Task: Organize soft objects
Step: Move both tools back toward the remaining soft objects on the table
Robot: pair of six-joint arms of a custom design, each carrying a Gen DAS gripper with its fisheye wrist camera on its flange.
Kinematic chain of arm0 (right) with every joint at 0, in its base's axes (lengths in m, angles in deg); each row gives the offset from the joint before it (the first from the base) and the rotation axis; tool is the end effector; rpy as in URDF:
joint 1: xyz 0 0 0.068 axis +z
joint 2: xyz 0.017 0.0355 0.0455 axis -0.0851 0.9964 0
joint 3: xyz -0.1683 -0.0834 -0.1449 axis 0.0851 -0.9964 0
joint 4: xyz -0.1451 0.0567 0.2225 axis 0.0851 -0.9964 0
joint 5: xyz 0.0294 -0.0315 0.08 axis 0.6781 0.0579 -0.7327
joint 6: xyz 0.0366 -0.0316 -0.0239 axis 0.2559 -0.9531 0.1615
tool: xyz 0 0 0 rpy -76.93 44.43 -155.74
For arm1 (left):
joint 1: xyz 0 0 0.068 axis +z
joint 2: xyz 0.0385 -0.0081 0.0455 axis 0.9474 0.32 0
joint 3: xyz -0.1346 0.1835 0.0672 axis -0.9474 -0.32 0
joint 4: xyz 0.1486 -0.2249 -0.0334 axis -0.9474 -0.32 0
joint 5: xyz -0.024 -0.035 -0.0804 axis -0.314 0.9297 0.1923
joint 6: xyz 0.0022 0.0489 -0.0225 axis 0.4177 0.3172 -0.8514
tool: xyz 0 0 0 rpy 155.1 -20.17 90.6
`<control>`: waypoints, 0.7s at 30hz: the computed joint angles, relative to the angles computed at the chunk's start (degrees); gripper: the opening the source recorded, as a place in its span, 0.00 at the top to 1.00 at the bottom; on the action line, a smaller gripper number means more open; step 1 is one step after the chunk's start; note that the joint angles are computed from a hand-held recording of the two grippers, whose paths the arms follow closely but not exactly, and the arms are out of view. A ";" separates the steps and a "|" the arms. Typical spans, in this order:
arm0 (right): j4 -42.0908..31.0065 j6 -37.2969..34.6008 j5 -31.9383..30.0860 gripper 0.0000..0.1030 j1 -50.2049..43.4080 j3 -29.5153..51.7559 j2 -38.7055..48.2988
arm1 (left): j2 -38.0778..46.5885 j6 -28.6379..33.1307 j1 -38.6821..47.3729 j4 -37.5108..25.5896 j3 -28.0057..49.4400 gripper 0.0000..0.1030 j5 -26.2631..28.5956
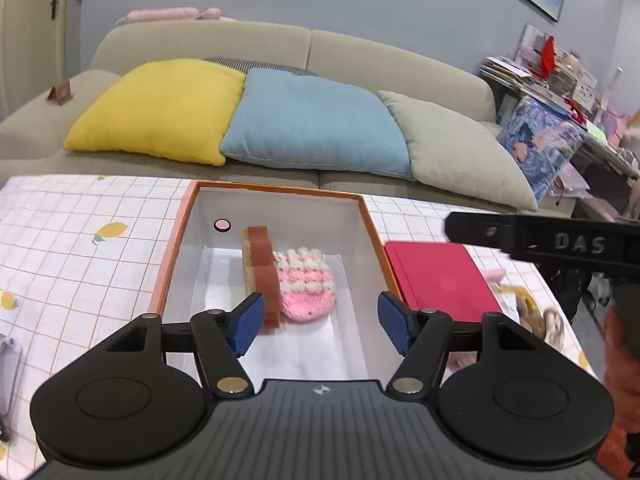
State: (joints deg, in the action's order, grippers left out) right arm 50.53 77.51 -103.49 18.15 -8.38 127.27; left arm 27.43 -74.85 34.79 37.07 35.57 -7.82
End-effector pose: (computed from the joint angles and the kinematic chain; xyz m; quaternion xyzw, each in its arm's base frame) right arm 0.3103 0.1498 0.2079 -0.3394 0.8268 0.2604 0.3651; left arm 0.1563 -0.0888 0.1924 -0.2404 0.8775 0.0152 0.4147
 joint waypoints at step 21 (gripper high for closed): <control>-7.29 -14.81 9.00 0.34 -23.31 -26.74 -20.73 | 20.54 -8.42 -22.53 12.18 2.08 0.30 3.89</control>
